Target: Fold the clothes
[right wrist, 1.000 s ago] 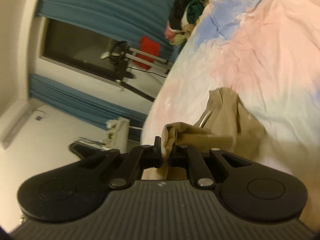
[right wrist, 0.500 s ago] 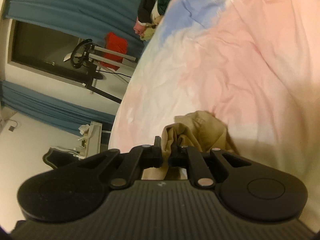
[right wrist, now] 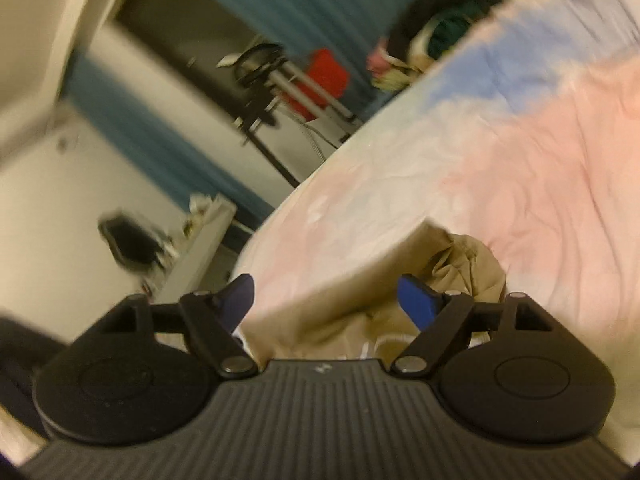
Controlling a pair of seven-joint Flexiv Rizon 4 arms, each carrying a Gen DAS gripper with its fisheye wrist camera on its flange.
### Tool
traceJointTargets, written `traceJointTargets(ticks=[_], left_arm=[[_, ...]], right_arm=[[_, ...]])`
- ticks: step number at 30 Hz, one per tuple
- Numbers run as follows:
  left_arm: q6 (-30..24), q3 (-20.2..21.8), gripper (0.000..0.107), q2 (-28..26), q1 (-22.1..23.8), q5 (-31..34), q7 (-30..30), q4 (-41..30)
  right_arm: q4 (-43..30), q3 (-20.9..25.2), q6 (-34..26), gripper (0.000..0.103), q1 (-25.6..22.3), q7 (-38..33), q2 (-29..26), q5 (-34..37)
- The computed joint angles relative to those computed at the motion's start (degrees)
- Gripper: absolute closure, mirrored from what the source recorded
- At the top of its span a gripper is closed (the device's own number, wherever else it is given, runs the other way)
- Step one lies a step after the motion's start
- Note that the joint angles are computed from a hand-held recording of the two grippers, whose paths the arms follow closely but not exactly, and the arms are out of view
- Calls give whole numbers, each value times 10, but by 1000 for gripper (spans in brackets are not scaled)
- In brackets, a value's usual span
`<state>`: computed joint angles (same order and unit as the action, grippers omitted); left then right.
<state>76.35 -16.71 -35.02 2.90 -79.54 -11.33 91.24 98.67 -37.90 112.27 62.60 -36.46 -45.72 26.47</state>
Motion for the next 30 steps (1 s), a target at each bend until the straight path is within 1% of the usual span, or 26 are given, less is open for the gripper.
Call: traceJointTargets(ticks=[1,2,3,5,6,7,8,9,11,14,15,17,19,21,23,26,27,30], left_arm=[[10,-5,28,7,0,-17,28,9],[9,-1,28,6,-4,-13,31,11],[9,2,28,5,-7,-8,33,13],[14,9,28,-7,-14,19,24,7],[21,10,28,-17,-16,32,18,2],[29,9,28,-26,-17,47,12,-4],[38,10,28,-37,-19,66,-1,-11],[38,19,29,-48,-23,97,-26,-19],[34,39,29,-68,-30,155,-70,-34],[37,21,29,-78,-12,184,-70,-38],[37,15,29,-76,-6,190,-76,-36],[38,1,29,-70,6,200,-84,-28],[45,-28,30,-56,28,197,-73,-9],[49,-69,30,-36,58,183,-47,20],[66,-104,30,-18,79,158,-9,47],[73,-115,30,5,86,118,14,76],[74,-114,30,13,85,102,23,84],[86,-115,30,22,79,50,75,94]], right_arm=[[3,-24,-19,30,18,-11,-6,-7],[5,-48,-41,39,35,-16,-14,-18],[5,-63,-64,49,41,-17,-20,-37],[-6,-73,-100,61,36,-11,-35,-72],[-13,-77,-117,63,31,-8,-42,-90],[-21,-79,-136,63,25,-2,-50,-105],[-32,-71,-151,63,12,5,-54,-119],[-45,-57,-164,64,-6,12,-57,-131],[-73,-46,-181,66,-33,25,-72,-155],[-94,-28,-195,67,-60,44,-81,-181],[-91,-30,-193,67,-59,49,-80,-189],[-70,-42,-183,65,-44,56,-73,-204],[-41,-54,-171,64,-23,63,-55,-215],[-5,-70,-147,64,4,71,-37,-222],[32,-93,-132,64,38,72,-20,-231],[73,-140,-144,64,94,73,-9,-237],[78,-142,-150,64,100,76,-5,-239],[86,-138,-172,66,106,86,1,-257]])
